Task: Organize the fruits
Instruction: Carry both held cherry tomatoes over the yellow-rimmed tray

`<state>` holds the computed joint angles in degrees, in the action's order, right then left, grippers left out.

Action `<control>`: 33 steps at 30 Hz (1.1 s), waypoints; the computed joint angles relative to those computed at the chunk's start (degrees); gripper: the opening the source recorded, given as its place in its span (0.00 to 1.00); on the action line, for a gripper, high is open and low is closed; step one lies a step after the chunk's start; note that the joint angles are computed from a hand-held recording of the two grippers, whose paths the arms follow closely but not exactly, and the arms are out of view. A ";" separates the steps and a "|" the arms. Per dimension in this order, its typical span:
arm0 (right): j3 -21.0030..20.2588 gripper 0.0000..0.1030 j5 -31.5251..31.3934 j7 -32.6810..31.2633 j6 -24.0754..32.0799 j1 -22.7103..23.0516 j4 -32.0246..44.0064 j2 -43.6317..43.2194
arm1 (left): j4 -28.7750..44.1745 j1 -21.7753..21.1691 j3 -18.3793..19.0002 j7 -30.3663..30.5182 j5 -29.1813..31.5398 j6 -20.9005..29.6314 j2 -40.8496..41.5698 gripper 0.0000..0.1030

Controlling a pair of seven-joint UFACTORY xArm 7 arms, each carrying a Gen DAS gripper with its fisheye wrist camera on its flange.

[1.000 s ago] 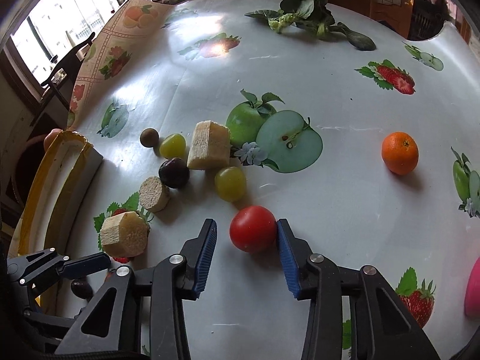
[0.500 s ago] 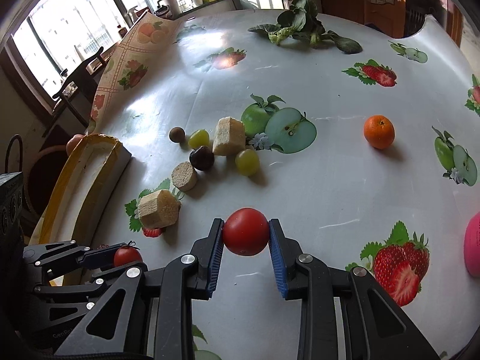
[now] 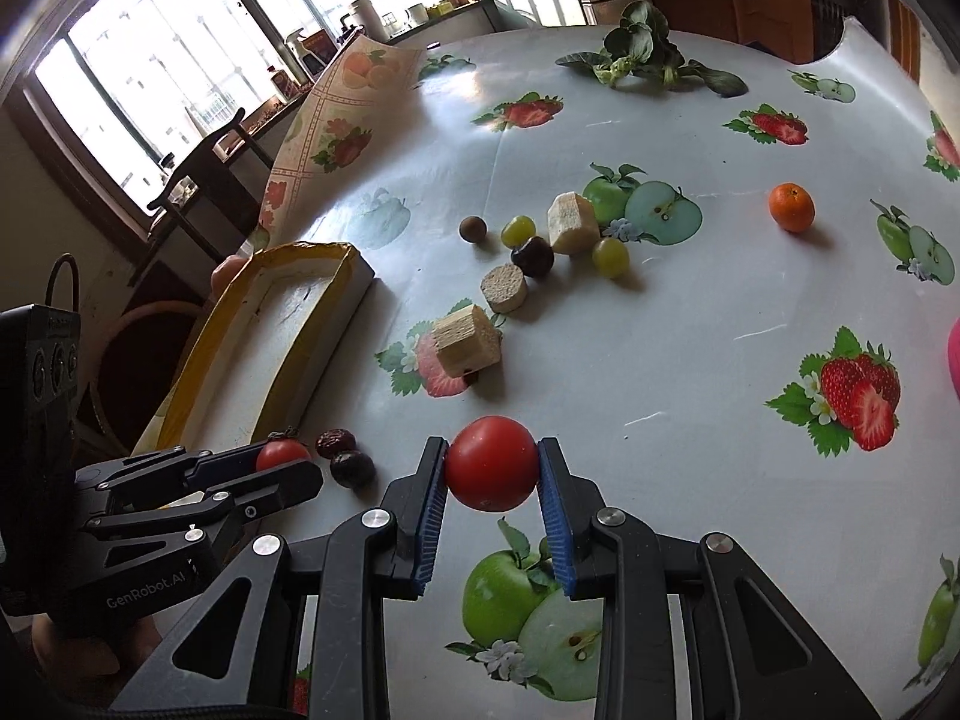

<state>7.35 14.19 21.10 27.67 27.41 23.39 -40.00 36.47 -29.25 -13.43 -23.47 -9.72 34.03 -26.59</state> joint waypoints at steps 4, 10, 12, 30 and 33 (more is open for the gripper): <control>2.13 0.29 0.41 1.96 -0.09 1.66 0.82 0.69 | -1.54 -0.21 0.89 1.05 -0.31 1.20 -3.01 0.27; 4.09 0.29 -0.25 4.08 -0.81 3.50 3.50 3.69 | -4.40 0.32 2.57 2.99 -1.16 2.76 -7.93 0.27; 4.68 0.29 -0.83 4.50 -1.19 3.75 4.71 5.04 | -5.34 0.93 3.05 3.45 -1.18 3.44 -9.59 0.27; 7.67 0.29 -2.64 5.33 -6.23 7.63 15.80 18.76 | -13.53 10.60 8.54 8.21 0.58 10.07 -23.05 0.27; 7.85 0.29 -2.14 3.89 -7.33 8.74 18.32 21.94 | -14.48 12.37 9.37 9.13 0.94 10.70 -23.83 0.27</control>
